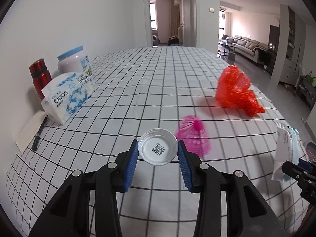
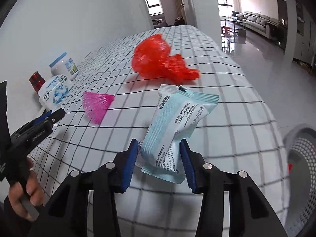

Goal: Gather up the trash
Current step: 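Carry the bottle cap and wipes packet over the grey basket with both grippers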

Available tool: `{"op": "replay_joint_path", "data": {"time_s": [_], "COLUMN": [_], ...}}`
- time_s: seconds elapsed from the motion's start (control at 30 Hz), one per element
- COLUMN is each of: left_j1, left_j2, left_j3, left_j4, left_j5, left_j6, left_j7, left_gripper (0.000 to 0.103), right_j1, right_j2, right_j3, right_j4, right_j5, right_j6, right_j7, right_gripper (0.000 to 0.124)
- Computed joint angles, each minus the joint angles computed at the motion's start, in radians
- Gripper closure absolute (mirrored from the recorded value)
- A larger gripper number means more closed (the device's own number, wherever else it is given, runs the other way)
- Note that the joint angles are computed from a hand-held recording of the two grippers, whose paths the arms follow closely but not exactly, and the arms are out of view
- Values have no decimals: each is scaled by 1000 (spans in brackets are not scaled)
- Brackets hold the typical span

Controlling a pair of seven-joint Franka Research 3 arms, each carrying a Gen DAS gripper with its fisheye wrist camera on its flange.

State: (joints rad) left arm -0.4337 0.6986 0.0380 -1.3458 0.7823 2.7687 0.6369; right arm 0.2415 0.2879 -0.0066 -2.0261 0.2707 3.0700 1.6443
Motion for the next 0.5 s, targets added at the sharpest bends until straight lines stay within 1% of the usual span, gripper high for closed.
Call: {"op": "replay_joint_path", "data": {"time_s": [0.07, 0.1, 0.13, 0.2, 0.27, 0.3, 0.33, 0.43, 0.5], "left_j1": [-3, -6, -10, -20, -26, -30, -38, -59, -71], "left_j2": [-16, -22, -31, -48, -59, -63, -70, -84, -91], "left_j3": [-14, -17, -22, -31, -42, -45, -49, -55, -66], "left_j4": [-18, -24, -36, -55, -66, -70, -75, -85, -87], "left_j5": [-7, -9, -11, -12, -15, -16, -13, -4, -2], "left_j6": [4, 2, 4, 6, 10, 12, 14, 18, 19], "left_j7": [5, 6, 5, 1, 4, 6, 5, 2, 11], "left_gripper": [64, 64, 64, 64, 64, 64, 64, 64, 64], "right_j1": [2, -5, -26, -32, -15, -19, -37, -149, -232], "right_j2": [-28, -44, -62, -85, -106, -120, -130, -166, -185], "right_j3": [-13, -12, 7, 8, -17, -15, 3, 125, 219], "right_j4": [-36, -55, -76, -105, -132, -152, -165, -207, -225], "right_j5": [-6, -3, 14, 19, 1, 3, 20, 145, 261], "right_j6": [14, 20, 31, 53, 77, 93, 104, 141, 162], "right_j7": [2, -2, -22, -35, -24, -28, -44, -163, -269], "right_gripper": [81, 81, 81, 81, 81, 81, 81, 81, 81]}}
